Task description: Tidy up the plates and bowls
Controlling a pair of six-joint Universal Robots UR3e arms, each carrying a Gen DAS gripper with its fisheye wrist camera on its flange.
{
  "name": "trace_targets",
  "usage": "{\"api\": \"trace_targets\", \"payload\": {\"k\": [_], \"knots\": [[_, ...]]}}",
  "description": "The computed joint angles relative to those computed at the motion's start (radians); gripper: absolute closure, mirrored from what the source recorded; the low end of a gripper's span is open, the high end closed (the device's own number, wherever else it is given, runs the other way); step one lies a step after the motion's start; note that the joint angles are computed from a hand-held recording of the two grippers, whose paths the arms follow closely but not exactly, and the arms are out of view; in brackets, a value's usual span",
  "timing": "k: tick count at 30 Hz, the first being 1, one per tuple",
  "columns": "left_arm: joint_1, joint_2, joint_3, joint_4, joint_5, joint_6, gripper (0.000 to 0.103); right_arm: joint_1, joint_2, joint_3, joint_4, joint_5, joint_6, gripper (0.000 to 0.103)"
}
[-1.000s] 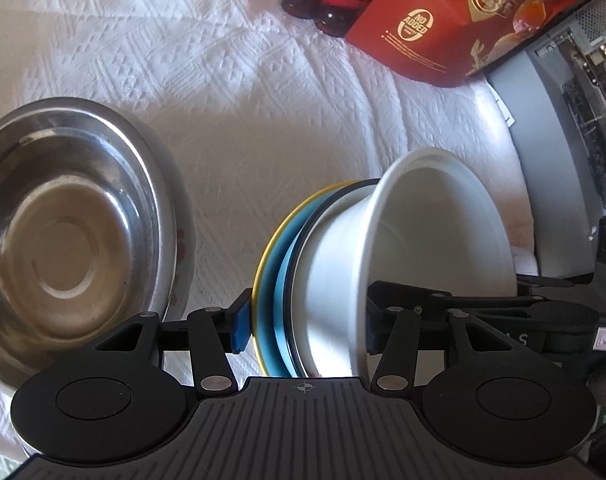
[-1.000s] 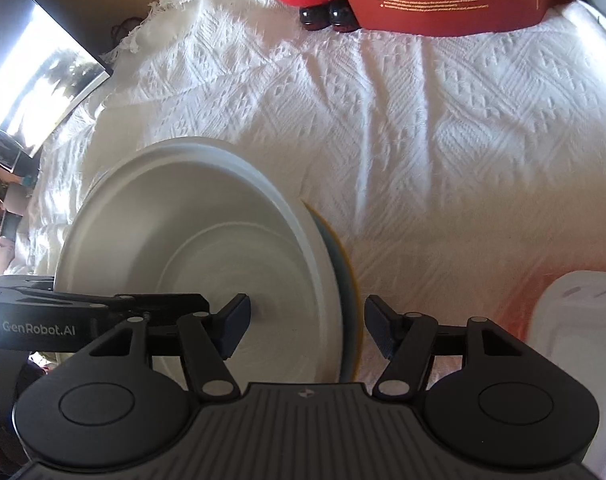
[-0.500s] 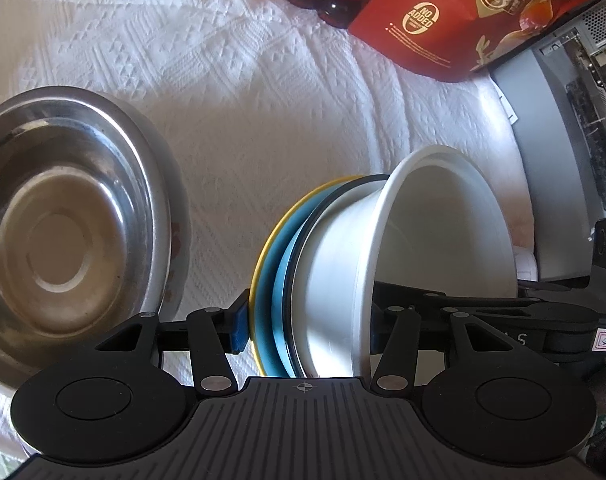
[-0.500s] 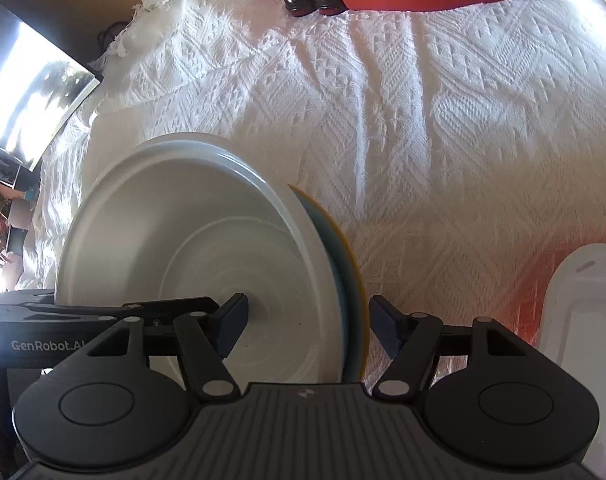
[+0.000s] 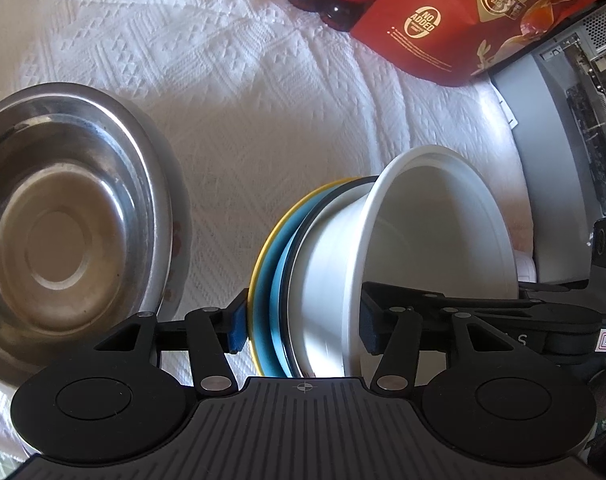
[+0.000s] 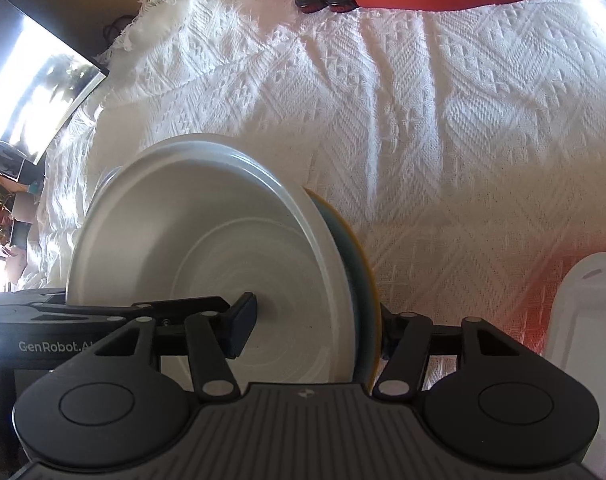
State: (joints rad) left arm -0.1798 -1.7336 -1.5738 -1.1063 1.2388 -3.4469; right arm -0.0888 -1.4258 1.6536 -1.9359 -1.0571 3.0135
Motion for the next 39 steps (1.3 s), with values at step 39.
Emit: {"api": "trace_targets", "payload": {"k": [39], "knots": [[0.550,0.258,0.136,-0.590,-0.128,0.610,0.046,0.393,0.302,-0.688,0.090,-0.118,0.424,0.044]]}}
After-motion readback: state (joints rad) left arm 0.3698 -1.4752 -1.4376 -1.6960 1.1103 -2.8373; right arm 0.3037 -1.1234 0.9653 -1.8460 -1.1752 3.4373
